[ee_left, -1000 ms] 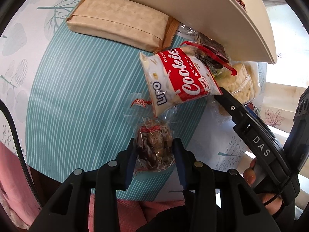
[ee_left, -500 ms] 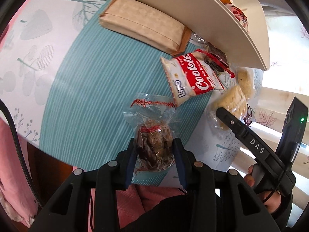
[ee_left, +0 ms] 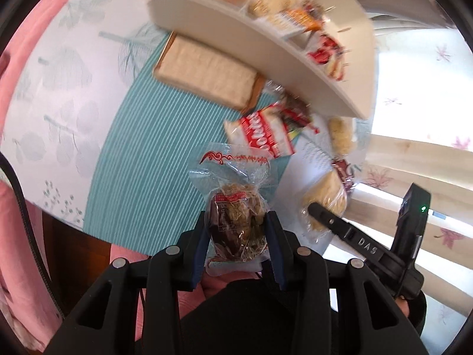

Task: Organize snacks
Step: 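Carry the nut bag and rice-cracker bag into the white tray and release both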

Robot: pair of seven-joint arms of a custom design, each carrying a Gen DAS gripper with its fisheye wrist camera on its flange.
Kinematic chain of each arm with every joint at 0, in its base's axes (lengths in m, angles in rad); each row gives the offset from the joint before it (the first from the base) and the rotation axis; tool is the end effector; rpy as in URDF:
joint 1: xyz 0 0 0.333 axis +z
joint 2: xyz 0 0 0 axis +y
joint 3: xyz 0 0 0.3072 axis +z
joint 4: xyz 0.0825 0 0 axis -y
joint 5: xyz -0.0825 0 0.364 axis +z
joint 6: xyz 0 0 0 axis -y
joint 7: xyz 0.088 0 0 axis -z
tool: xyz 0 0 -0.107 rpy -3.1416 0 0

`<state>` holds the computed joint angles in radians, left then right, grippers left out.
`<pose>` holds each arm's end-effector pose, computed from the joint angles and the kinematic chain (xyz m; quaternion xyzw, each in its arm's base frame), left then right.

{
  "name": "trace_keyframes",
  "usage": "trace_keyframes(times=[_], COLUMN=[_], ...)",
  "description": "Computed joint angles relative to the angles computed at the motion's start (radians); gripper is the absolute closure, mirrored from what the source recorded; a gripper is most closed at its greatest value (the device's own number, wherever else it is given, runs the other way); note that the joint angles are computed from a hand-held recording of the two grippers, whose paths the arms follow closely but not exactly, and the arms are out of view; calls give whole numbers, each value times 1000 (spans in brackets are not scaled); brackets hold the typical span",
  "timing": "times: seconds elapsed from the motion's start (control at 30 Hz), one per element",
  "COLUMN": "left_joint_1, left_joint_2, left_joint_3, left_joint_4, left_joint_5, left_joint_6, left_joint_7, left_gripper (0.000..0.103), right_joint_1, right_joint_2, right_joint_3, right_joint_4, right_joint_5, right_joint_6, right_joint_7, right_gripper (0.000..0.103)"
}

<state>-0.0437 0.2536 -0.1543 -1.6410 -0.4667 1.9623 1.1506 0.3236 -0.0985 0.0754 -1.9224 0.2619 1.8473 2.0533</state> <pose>0.6089 -0.1433 0.4807 0.8082 -0.5389 0.1375 0.1939 0.4672 0.2205 0.5329 -0.6462 0.7532 0.1112 0.0523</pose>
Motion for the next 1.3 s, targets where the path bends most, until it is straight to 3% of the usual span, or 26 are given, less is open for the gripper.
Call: trace_keyframes(times=[0.2, 0.5, 0.87, 1.3], left_joint_1=[17, 27, 48, 83], left_joint_2=[57, 222, 417, 485], left_joint_3=[5, 11, -9, -42], left_joint_4=[162, 490, 776, 767], left_joint_5=[41, 155, 188, 136], left_joint_6=[-80, -185, -156, -6], left_joint_7=[68, 153, 303, 485], left_gripper=[68, 67, 67, 67], right_joint_1=[-6, 23, 72, 120], right_joint_2=[-14, 26, 129, 306], right_joint_3=[-4, 34, 60, 66], right_joint_4=[54, 154, 230, 349], right_joint_5=[17, -62, -127, -299], right_joint_6=[-4, 124, 333, 492], right_joint_7=[47, 199, 251, 316], right_gripper=[46, 46, 46, 46])
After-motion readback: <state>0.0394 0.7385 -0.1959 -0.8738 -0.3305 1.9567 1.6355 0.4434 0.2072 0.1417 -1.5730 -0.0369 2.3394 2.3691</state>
